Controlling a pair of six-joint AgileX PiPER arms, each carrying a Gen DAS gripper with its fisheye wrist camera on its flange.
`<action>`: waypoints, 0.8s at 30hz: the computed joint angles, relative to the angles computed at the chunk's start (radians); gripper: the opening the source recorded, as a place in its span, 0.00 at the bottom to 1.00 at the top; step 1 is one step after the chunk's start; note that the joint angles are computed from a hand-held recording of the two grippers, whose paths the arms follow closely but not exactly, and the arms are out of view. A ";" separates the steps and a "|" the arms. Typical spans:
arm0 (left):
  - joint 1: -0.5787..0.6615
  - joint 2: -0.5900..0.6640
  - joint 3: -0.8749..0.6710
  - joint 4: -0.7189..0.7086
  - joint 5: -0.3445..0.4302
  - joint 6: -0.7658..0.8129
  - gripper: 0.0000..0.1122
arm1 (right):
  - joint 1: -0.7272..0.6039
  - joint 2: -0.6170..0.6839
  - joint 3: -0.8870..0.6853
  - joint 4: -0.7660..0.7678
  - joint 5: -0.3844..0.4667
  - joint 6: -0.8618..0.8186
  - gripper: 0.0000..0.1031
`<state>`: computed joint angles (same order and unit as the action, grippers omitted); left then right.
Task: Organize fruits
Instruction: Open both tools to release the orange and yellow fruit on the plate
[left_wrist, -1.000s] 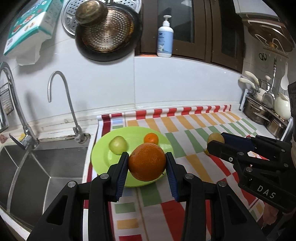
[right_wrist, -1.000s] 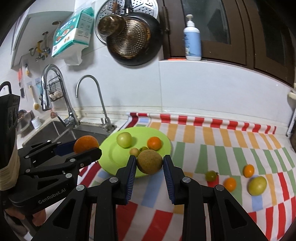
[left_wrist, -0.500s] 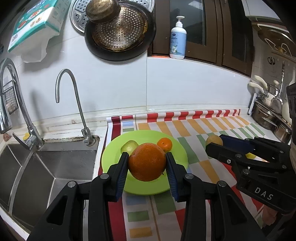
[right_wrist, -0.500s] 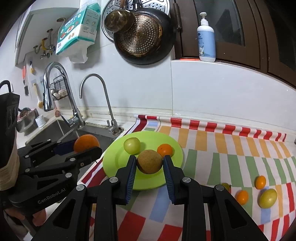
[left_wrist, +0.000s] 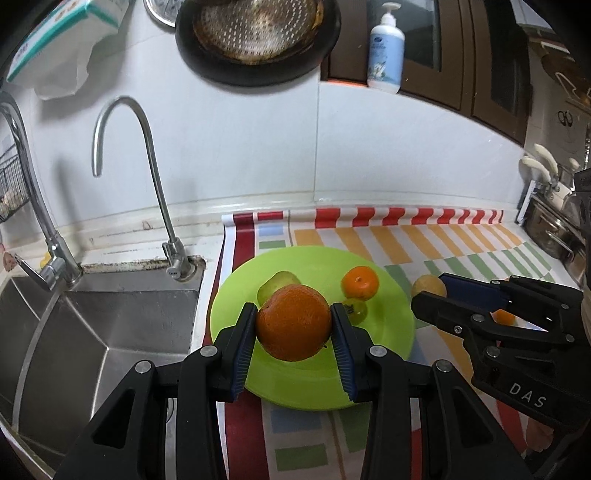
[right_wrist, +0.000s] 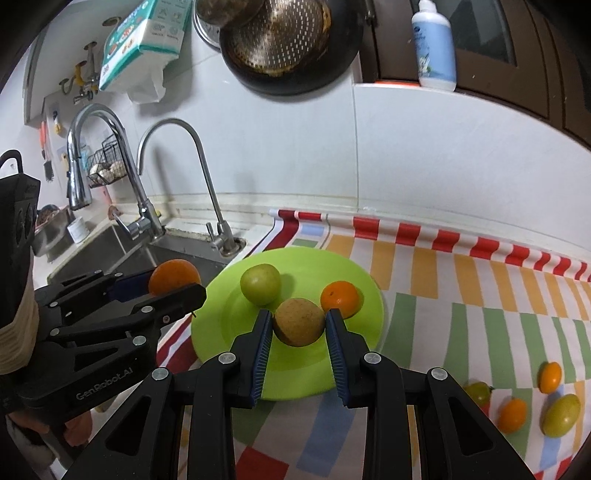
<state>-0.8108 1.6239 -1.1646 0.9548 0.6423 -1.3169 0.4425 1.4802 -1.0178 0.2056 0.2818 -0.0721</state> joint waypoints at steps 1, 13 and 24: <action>0.012 0.010 -0.004 -0.010 -0.010 0.010 0.35 | -0.002 0.017 -0.010 0.017 0.001 -0.018 0.30; 0.108 0.108 -0.041 -0.097 -0.098 0.106 0.35 | -0.020 0.177 -0.105 0.112 0.021 -0.115 0.30; 0.117 0.117 -0.044 -0.063 -0.102 0.071 0.51 | -0.027 0.220 -0.135 0.127 0.017 -0.113 0.41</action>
<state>-0.6933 1.7412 -1.2090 0.8916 0.5403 -1.2457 0.4157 1.7006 -1.1529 0.3331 0.2992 -0.1855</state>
